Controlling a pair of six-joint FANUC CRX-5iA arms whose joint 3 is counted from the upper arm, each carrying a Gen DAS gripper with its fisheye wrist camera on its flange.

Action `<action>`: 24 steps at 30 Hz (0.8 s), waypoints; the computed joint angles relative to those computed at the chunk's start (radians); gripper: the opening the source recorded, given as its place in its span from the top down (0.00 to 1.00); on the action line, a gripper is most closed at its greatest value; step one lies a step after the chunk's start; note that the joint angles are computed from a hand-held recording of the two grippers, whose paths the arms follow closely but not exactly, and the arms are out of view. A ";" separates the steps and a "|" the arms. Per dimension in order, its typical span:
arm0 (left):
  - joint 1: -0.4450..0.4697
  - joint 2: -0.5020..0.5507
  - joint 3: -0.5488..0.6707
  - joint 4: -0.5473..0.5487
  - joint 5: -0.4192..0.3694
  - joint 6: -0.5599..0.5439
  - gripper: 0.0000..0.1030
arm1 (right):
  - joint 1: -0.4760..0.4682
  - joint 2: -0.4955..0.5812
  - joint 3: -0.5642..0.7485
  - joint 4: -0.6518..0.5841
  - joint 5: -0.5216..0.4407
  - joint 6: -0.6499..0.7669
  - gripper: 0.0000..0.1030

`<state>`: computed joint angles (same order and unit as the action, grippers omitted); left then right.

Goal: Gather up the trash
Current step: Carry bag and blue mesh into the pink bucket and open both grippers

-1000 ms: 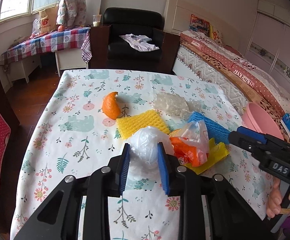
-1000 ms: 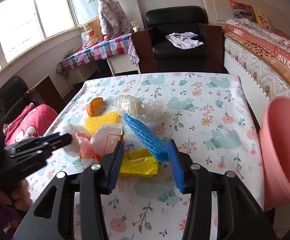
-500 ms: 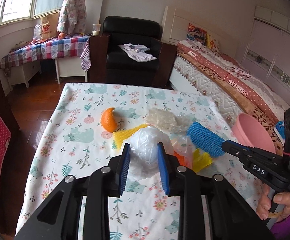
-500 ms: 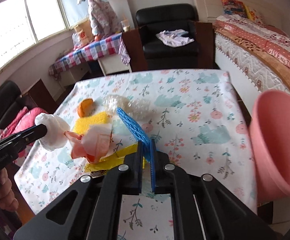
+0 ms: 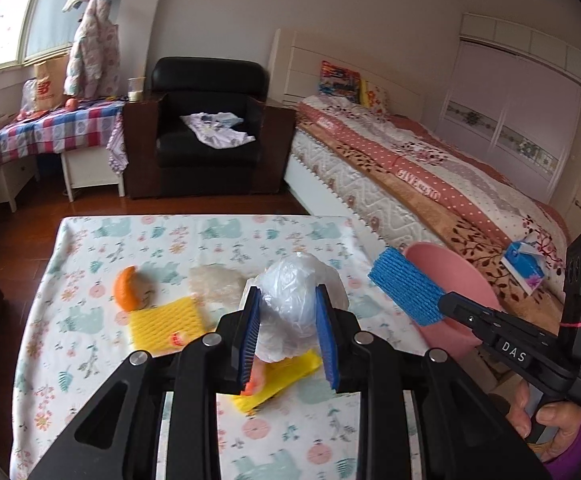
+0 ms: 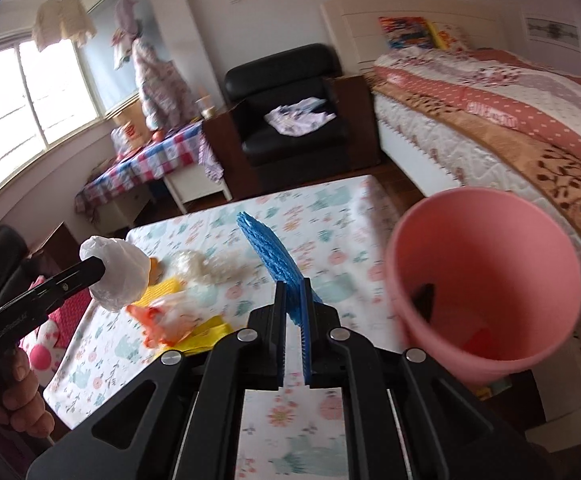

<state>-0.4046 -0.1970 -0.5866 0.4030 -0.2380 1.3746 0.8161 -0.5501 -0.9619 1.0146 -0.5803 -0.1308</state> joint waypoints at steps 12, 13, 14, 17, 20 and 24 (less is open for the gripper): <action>-0.173 0.168 0.121 0.135 0.063 -0.138 0.75 | -0.070 -0.114 -0.054 -0.022 -0.116 -0.019 0.94; -0.188 0.185 0.133 0.151 0.065 -0.153 0.75 | -0.077 -0.121 -0.057 -0.026 -0.124 -0.017 0.94; -0.201 0.200 0.143 0.163 0.069 -0.166 0.75 | -0.083 -0.126 -0.060 -0.028 -0.128 -0.016 0.94; -0.237 0.246 0.182 0.179 0.069 -0.188 0.75 | -0.105 -0.149 -0.073 -0.044 -0.142 -0.009 0.94; -0.266 0.290 0.215 0.206 0.065 -0.216 0.75 | -0.126 -0.165 -0.084 -0.066 -0.147 0.004 0.94; -0.291 0.349 0.272 0.187 0.038 -0.193 0.74 | -0.148 -0.176 -0.094 -0.088 -0.146 0.017 0.93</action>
<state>-0.6955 0.1517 -0.3141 0.5897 -0.2000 1.1815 0.6683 -0.7261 -1.0564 0.9265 -0.7261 -0.1134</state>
